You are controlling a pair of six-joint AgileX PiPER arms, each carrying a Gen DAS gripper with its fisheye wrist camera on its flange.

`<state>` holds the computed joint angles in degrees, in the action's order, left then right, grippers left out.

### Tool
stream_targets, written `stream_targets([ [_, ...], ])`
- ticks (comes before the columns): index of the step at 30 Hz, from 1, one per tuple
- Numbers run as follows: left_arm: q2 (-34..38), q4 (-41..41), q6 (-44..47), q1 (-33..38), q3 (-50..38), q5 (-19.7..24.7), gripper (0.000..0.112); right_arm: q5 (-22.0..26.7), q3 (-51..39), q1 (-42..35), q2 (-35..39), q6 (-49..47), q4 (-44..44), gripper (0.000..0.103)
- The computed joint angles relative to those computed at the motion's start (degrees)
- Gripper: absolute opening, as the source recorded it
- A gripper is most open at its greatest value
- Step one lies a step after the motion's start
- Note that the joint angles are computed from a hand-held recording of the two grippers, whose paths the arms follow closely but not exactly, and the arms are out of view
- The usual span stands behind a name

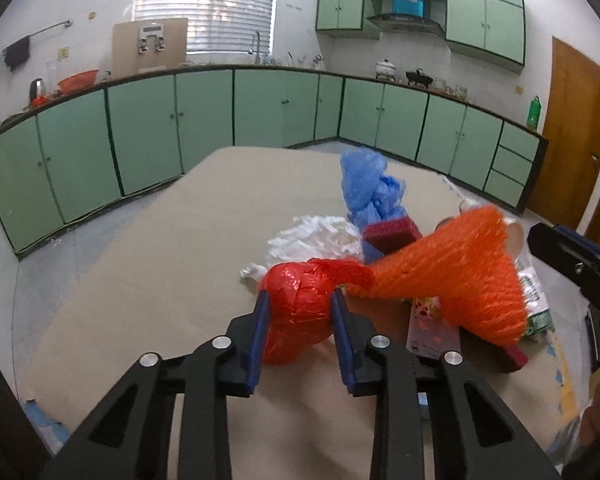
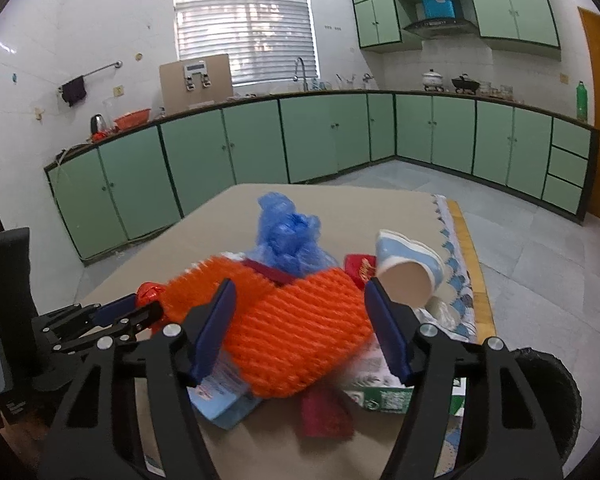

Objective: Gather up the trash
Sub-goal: 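Reach the left tool to the red mesh bag and close on it, then grasp the orange foam net with the right tool while left holds red bag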

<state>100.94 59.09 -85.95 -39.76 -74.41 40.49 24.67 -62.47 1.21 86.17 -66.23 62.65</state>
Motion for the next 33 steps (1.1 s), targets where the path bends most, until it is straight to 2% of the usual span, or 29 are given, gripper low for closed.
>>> stream_targets([
  [9,-4.4,3.4,-2.0,-2.1,0.6,5.4,0.029,-0.3,-4.2,4.1,1.2,5.0,-3.3,0.063],
  [14,-3.9,2.3,-0.7,-0.7,-0.3,5.1,0.029,-1.5,-6.9,6.7,3.7,11.3,-9.2,0.063],
  [20,-3.5,2.5,-1.0,-0.5,0.3,5.1,0.029,0.0,-7.8,7.4,5.3,16.7,-15.2,0.059],
  [23,-3.4,2.1,-1.2,-0.3,0.3,4.8,0.029,1.9,-8.2,7.4,5.9,18.3,-16.9,0.052],
  [26,-3.2,2.0,-1.3,-0.4,0.2,4.8,0.029,4.3,-8.5,7.1,6.2,17.8,-17.0,0.040],
  [28,-3.0,1.9,-1.2,-0.4,0.0,4.9,0.029,6.5,-9.1,6.7,6.6,17.0,-16.9,0.023],
  [30,-3.1,1.8,-1.3,-0.4,0.0,4.8,0.029,8.3,-9.3,6.4,6.5,16.1,-16.6,0.013],
  [33,-3.1,1.9,-1.3,-0.6,-0.1,5.1,0.029,9.7,-9.1,6.1,6.0,14.3,-15.1,0.010],
])
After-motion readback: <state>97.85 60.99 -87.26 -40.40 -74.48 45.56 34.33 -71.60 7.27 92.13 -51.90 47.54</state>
